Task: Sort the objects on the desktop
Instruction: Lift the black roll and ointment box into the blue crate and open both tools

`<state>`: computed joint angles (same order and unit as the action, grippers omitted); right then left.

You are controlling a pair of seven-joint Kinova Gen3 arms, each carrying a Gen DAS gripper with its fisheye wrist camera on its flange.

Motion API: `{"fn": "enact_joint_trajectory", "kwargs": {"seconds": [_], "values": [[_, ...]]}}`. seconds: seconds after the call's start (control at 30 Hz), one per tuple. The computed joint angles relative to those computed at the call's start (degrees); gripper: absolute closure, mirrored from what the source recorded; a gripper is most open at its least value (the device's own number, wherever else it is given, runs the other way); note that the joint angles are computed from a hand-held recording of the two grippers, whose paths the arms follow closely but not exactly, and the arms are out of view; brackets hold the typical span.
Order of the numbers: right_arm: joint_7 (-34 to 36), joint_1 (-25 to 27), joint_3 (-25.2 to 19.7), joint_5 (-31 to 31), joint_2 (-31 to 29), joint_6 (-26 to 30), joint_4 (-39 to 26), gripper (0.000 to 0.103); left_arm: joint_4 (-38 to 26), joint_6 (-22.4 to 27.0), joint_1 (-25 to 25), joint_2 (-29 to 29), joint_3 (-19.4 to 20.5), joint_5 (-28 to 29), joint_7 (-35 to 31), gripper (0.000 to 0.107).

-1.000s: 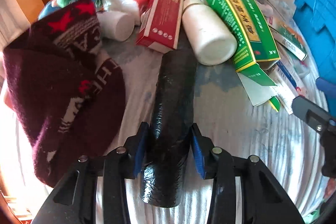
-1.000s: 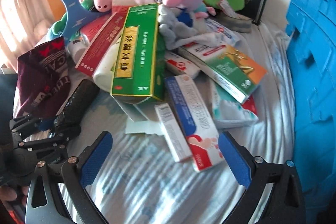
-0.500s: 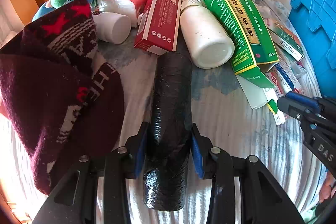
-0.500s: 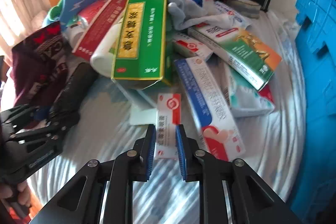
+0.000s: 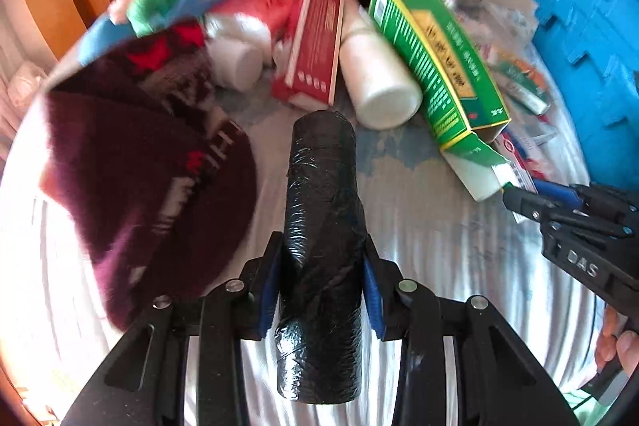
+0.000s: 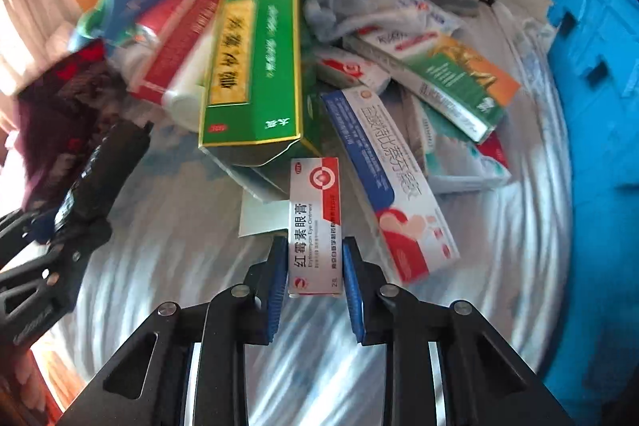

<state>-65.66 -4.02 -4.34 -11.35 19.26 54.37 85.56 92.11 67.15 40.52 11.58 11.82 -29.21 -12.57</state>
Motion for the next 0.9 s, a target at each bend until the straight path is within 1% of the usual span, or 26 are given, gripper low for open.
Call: {"fn": "enact_joint_trajectory", "kwargs": {"seconds": [0.07, 0.13, 0.2, 0.27, 0.33, 0.43, 0.5, 0.6, 0.7, 0.83, 0.9], "values": [[2.07, 1.44, -0.66, -2.13, -3.02, 0.14, 1.56, 0.077, -2.22, 2.84, 1.84, -0.70, 0.70, -1.77, 1.13, 0.072], [3.78, 1.89, -0.65, -3.36, -6.12, -0.24, 2.90, 0.077, -4.89, 3.41, 1.35, -0.49, 0.32, -3.15, 0.01, 0.072], [5.29, 2.43, -0.29, -5.29, -9.23, -1.20, 3.94, 0.077, -6.99, 4.91, 2.99, -0.43, 0.70, -6.39, 0.73, 0.072], [5.18, 2.06, 0.38, -5.80, -9.83, -1.62, 3.43, 0.077, -8.17, 6.00, 3.89, 0.05, 0.65, -8.61, 0.48, 0.072], [3.72, 1.35, 1.03, -4.70, -9.49, -2.22, 3.13, 0.077, -8.62, 6.51, 4.25, -0.11, 0.66, -9.39, -0.14, 0.072], [3.06, 2.01, 1.53, -5.31, -7.64, 1.04, 2.56, 0.075, -8.29, 6.05, 4.26, 0.31, 0.81, -8.45, -0.78, 0.072], [2.23, 1.97, 1.76, -4.24, -6.06, 2.42, 2.99, 0.075, -8.16, 5.81, 3.54, 1.68, 0.58, -6.36, -1.95, 0.072], [1.42, 2.31, 1.88, -3.44, -4.83, 3.15, 4.42, 0.074, -6.49, 4.34, 2.37, 2.21, -0.04, -2.32, -2.68, 0.072], [1.42, 3.51, 1.82, -4.79, -4.48, 3.61, 4.71, 0.071, -4.72, 3.45, 1.68, 2.21, -0.39, 0.51, -2.70, 0.072], [0.54, 2.81, 1.52, -3.55, -3.06, 3.49, 3.79, 0.071, -3.31, 2.75, 1.73, 2.02, -0.38, 1.87, -2.14, 0.072], [0.28, 2.11, 1.26, -2.54, -1.10, 3.79, 2.87, 0.071, -3.12, 2.68, 1.89, 2.03, -0.28, 1.94, -2.13, 0.072]]}}
